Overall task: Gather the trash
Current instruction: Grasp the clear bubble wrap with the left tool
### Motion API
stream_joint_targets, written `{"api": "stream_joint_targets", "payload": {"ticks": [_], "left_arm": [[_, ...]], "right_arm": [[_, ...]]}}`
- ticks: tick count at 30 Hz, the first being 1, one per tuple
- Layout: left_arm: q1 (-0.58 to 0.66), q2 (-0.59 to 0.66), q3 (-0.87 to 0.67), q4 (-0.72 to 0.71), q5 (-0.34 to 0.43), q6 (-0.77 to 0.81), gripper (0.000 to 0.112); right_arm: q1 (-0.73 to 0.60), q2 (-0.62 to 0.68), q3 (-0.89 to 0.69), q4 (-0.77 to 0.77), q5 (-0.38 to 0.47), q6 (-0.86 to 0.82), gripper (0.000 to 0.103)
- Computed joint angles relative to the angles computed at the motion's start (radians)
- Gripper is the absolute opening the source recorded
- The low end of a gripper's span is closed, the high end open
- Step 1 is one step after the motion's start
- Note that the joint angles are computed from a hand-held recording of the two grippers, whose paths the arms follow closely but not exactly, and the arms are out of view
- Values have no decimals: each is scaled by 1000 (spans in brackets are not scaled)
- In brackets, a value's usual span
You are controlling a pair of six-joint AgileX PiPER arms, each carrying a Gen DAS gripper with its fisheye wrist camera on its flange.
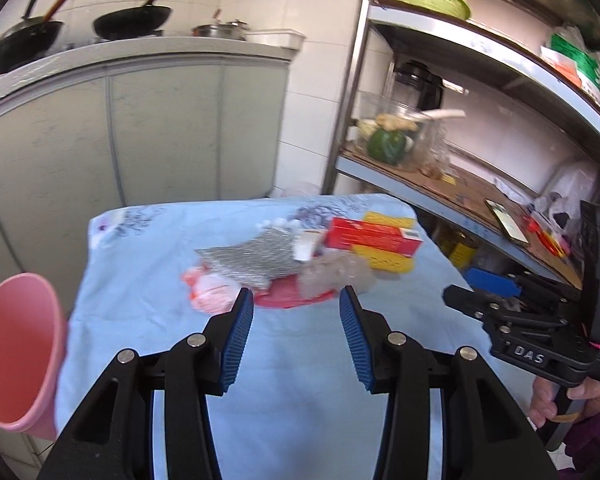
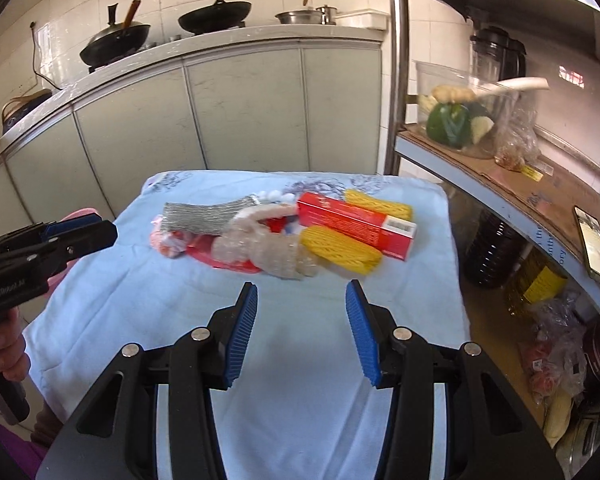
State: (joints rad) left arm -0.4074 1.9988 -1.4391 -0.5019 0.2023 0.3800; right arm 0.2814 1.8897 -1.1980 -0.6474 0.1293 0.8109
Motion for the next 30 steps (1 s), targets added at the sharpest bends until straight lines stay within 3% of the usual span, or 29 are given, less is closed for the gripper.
{"api": "stream_joint_targets", "payload": {"ticks": [6, 15, 24, 29, 30], "left_arm": [[-40, 157, -204, 43, 85, 8, 44], [-38, 461, -660, 289, 326, -220, 44], [-23, 666, -1020, 295, 513, -270, 40], [-17, 647, -957, 256, 471, -235, 25], [-16, 626, -915, 244, 447, -224, 14]], "right_arm": [[-54, 54, -46, 203, -19, -183, 47], [-87, 141, -133, 438, 11, -428, 47], [-100, 225, -270, 773, 92, -837, 47], [-108, 291, -376, 855, 163, -975, 51], [-107, 306, -400, 834, 175, -963, 55]]}}
